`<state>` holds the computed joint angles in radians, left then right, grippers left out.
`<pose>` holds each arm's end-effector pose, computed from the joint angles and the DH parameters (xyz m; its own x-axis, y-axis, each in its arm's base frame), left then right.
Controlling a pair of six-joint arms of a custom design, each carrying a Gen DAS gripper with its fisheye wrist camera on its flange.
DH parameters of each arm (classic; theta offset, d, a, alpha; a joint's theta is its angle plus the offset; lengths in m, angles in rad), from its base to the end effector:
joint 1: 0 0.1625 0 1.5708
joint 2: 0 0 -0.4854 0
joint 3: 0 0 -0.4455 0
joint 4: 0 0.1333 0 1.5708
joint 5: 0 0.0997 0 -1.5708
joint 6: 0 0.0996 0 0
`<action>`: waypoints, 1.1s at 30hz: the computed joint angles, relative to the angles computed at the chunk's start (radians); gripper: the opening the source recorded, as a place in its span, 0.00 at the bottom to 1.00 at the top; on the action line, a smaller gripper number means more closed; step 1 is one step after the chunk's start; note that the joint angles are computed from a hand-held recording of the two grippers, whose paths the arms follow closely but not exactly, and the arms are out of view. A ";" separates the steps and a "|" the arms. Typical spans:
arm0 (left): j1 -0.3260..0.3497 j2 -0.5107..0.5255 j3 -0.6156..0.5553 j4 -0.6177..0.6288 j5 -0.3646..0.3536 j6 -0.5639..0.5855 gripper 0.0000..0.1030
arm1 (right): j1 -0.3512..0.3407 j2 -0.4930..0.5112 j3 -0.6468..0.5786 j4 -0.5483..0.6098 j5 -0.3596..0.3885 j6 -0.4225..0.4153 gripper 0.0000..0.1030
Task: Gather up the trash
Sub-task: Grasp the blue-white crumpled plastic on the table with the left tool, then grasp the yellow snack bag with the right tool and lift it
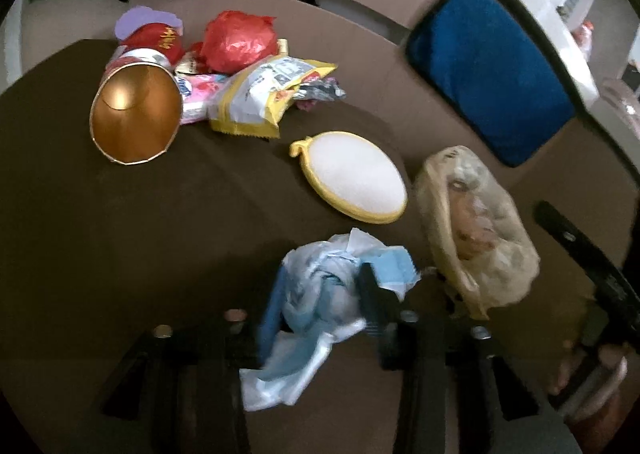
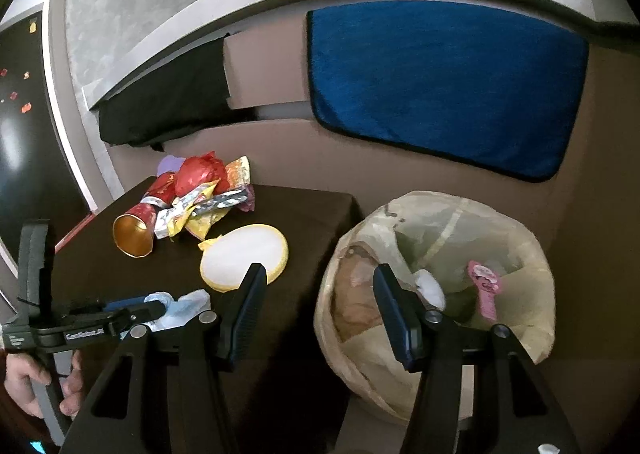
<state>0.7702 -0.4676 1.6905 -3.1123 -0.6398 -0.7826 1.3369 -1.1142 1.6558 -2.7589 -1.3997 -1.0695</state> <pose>-0.3529 -0.6394 -0.0628 -0.9033 -0.2865 -0.3193 0.0630 0.6477 -0.7593 -0.0241 -0.7493 0.3502 -0.6343 -0.6191 0.4630 -0.7726 0.4859 -0.4087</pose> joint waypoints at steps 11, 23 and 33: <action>-0.101 -0.184 0.253 0.135 0.314 -0.285 0.26 | 0.070 0.050 0.035 0.057 -0.017 -0.017 0.52; -0.128 -0.324 0.340 0.700 0.419 -0.775 0.26 | 0.159 0.194 -0.057 0.140 -0.060 0.101 0.52; -0.126 -0.329 0.351 0.688 0.416 -0.763 0.26 | 0.205 0.324 -0.162 0.110 -0.162 0.268 0.52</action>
